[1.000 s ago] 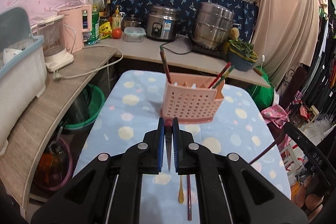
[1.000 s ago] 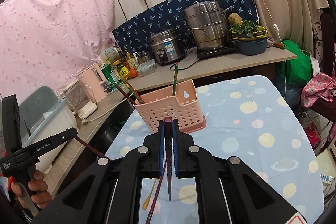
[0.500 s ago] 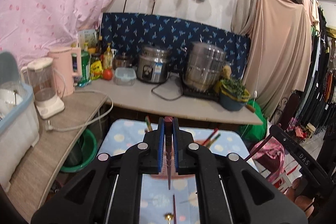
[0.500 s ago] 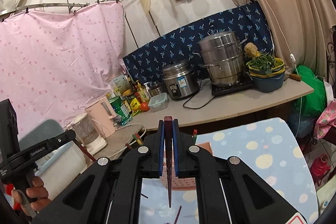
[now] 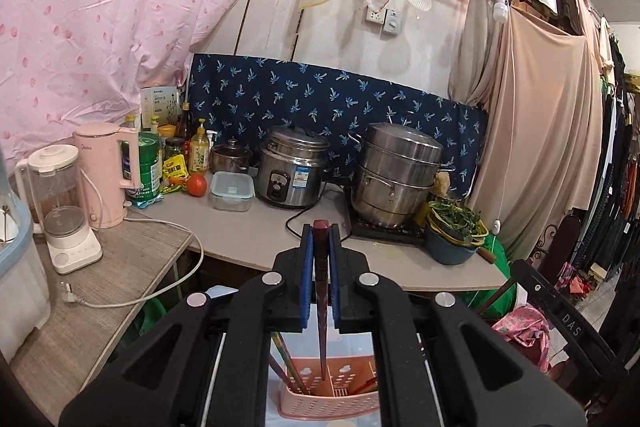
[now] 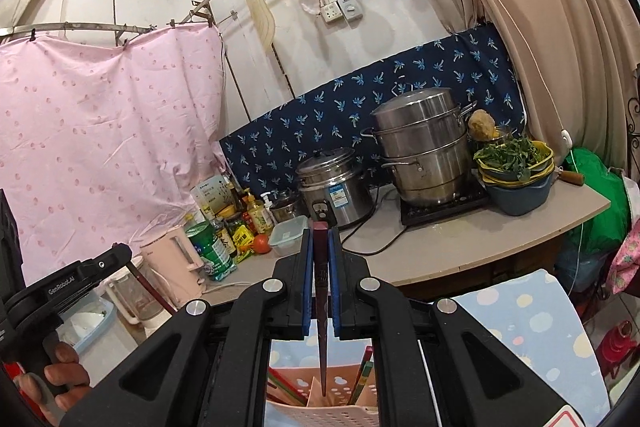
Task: Organize utensils
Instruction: 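Lift both dark red chopsticks, carry them to the pink basket and release inside, then move both open tools back over the gold spoon and last chopstick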
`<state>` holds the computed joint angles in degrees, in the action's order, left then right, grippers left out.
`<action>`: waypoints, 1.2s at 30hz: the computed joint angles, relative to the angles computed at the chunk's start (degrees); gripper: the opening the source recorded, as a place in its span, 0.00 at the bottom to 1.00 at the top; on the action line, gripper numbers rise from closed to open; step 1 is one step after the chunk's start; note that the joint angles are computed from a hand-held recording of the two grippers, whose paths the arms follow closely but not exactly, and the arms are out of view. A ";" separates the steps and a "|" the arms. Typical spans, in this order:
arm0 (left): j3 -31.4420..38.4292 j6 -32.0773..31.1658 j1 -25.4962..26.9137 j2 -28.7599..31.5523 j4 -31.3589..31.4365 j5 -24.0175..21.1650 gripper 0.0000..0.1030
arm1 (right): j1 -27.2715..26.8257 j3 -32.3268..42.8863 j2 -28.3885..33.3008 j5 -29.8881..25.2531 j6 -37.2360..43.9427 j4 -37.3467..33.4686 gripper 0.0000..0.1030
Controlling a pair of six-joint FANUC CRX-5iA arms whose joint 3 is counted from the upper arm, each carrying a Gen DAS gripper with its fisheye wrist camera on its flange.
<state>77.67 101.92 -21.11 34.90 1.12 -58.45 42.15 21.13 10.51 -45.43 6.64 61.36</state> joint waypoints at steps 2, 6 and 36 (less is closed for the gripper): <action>0.24 0.18 -0.34 0.84 -1.34 -0.29 0.07 | -0.35 1.13 1.22 -0.42 1.56 -1.53 0.07; 2.59 0.24 -0.13 3.56 -0.74 -2.91 0.07 | -0.81 1.37 2.40 -0.41 2.99 -4.36 0.07; -9.18 1.03 0.12 -0.73 -1.06 -0.11 0.24 | -0.27 0.92 3.63 -2.79 7.63 -10.53 0.26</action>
